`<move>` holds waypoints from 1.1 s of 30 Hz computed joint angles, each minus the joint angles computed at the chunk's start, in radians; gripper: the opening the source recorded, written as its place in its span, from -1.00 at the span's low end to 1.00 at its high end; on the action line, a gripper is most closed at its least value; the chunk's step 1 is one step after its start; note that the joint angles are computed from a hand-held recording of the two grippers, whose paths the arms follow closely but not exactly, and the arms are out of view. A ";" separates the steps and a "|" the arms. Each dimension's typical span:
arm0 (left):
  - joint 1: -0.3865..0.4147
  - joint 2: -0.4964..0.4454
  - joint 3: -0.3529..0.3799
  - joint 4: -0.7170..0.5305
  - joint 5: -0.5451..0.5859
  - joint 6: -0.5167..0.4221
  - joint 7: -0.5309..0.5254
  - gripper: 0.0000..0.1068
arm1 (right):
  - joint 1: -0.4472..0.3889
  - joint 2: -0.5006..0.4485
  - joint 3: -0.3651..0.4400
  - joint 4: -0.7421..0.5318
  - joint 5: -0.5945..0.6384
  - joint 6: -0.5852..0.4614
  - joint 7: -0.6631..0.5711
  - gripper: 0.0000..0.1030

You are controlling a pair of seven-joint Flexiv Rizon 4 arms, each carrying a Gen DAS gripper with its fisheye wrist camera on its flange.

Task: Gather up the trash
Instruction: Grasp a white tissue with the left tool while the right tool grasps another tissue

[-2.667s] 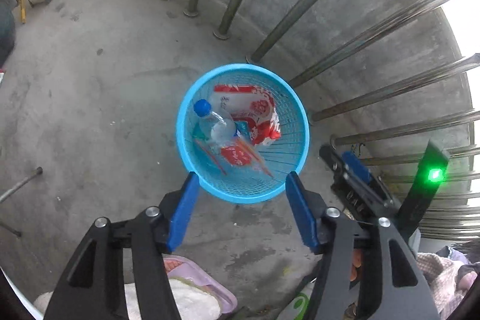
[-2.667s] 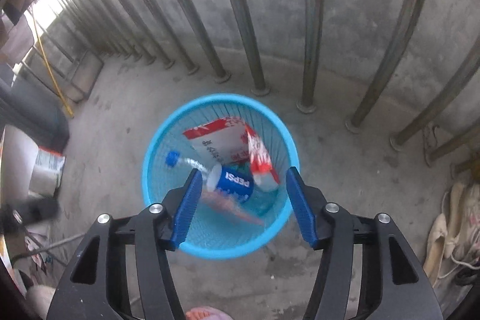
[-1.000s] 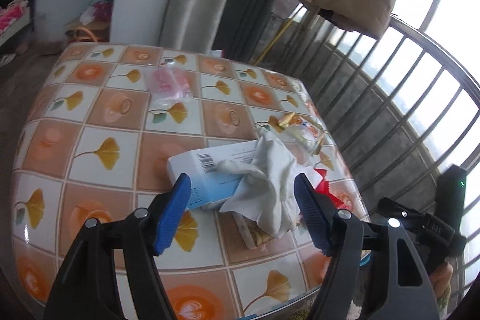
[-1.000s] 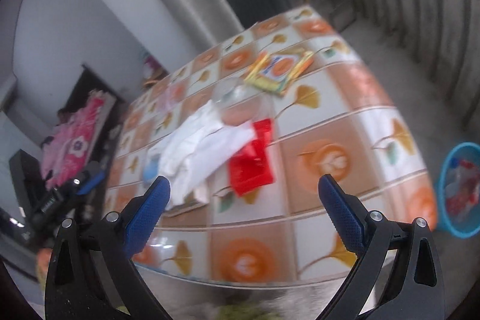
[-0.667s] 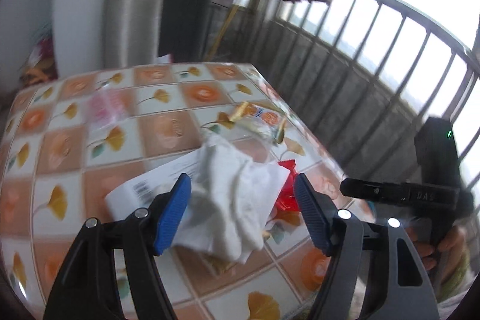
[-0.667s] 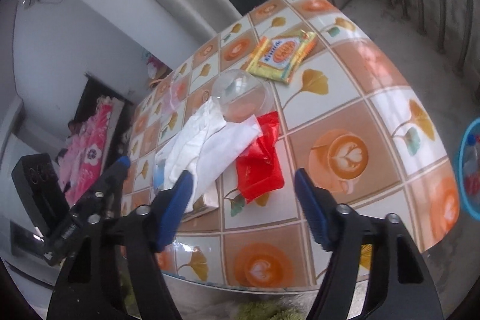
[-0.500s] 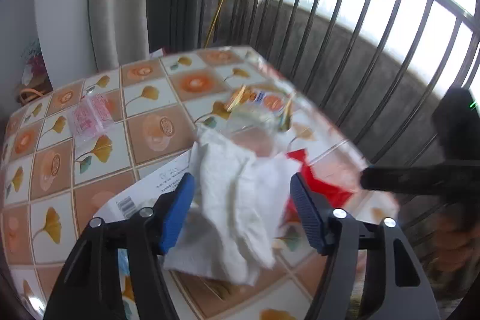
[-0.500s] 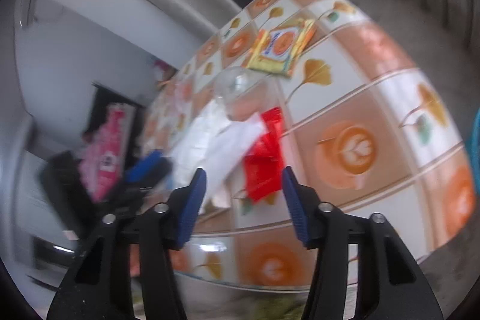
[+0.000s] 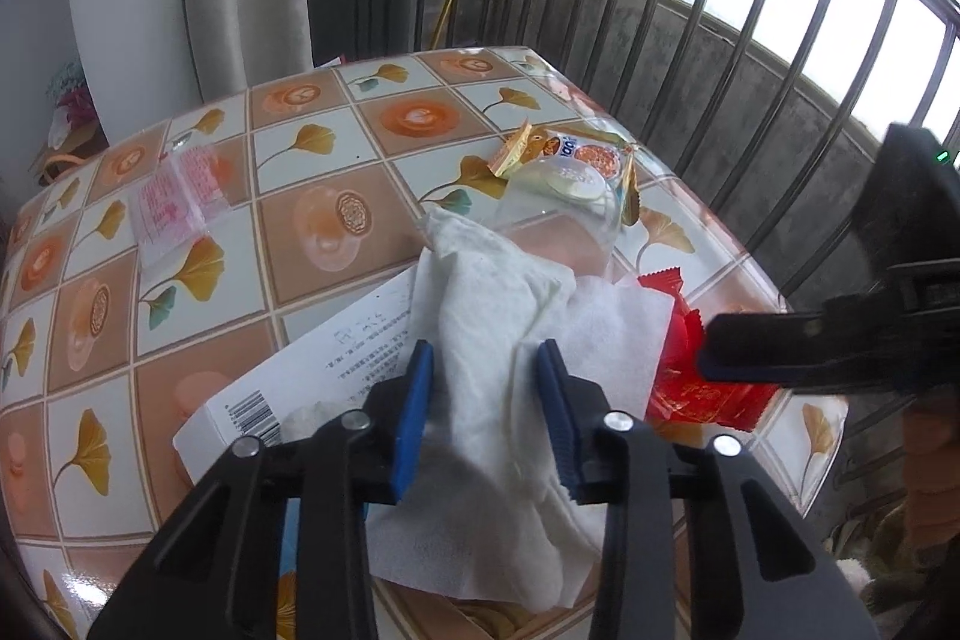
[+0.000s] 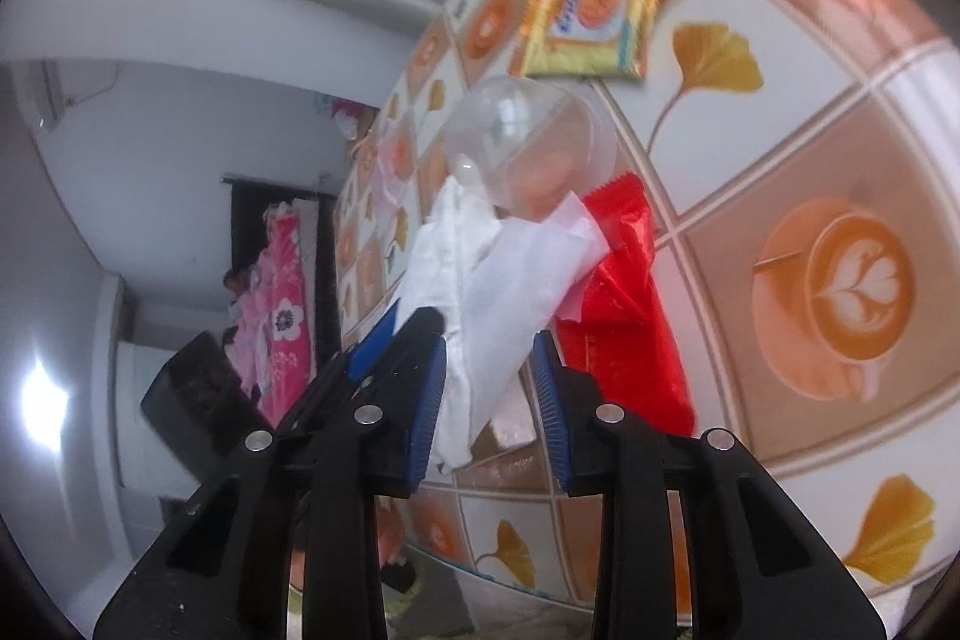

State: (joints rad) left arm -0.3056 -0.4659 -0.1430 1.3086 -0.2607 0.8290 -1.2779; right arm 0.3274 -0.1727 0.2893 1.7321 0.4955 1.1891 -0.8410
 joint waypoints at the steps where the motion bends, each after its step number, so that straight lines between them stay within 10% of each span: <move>1: 0.001 0.000 -0.002 0.001 -0.005 0.001 -0.001 -0.44 | -0.001 -0.005 0.002 -0.003 0.011 -0.001 0.001 -0.41; 9: 0.034 0.007 -0.035 0.032 -0.107 0.001 0.022 -0.69 | -0.018 -0.010 0.015 -0.009 0.089 0.012 -0.027 -0.42; 19: 0.042 0.026 -0.049 0.063 -0.172 0.017 0.050 -0.84 | -0.025 0.010 0.016 0.020 0.118 0.045 -0.047 -0.99; 33: 0.067 0.086 -0.053 0.116 -0.268 0.095 0.066 -0.84 | -0.028 0.071 0.027 -0.009 0.329 0.101 -0.304 -1.00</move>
State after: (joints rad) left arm -0.2383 -0.3799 -0.1959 1.4248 -0.5288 0.9238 -1.2118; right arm 0.2994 -0.1018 0.3159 1.7229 0.8244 1.2898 -1.1451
